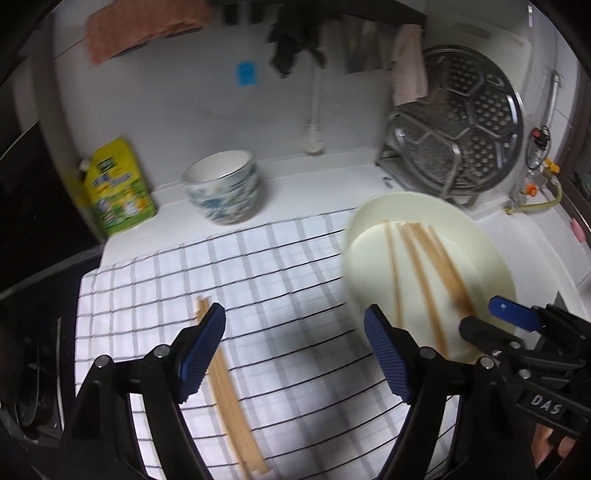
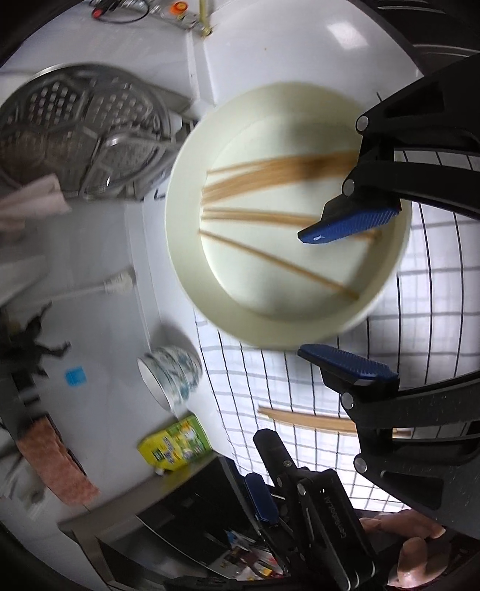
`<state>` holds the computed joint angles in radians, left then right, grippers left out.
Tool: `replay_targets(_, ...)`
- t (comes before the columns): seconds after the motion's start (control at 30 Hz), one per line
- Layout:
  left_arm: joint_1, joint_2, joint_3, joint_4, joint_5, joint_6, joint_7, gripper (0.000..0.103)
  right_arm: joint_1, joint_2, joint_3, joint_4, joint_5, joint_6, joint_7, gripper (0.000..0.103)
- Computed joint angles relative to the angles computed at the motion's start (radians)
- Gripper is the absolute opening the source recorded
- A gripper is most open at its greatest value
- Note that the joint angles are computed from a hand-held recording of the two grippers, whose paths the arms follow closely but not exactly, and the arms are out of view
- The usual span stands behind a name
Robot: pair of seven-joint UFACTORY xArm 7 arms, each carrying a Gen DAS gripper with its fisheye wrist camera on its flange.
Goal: Organize utensils
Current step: 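Move both open tools back to the chopstick bundle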
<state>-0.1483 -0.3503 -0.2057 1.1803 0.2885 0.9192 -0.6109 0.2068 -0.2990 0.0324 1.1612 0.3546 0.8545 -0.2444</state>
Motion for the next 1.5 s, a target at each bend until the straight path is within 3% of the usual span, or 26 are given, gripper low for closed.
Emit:
replay_targets(0.33,0.069,-0.215,0.053,-0.215,-0.032,0.06,0.021,0.081,0.064,-0.001,0.067,-0.025,-0.024,0.007,0.047,0.059)
replay_targets(0.73,0.14,-0.369,0.093,-0.398,-0.075,0.057,0.09,0.086,0.14,0.017,0.12,-0.104,-0.058,-0.042,0.129,0.061)
replay_targets(1.5,0.176,-0.409,0.134,-0.52,-0.163,0.002,0.175,0.086,0.207,0.146,0.186,-0.124,-0.23,-0.127,0.262,0.061)
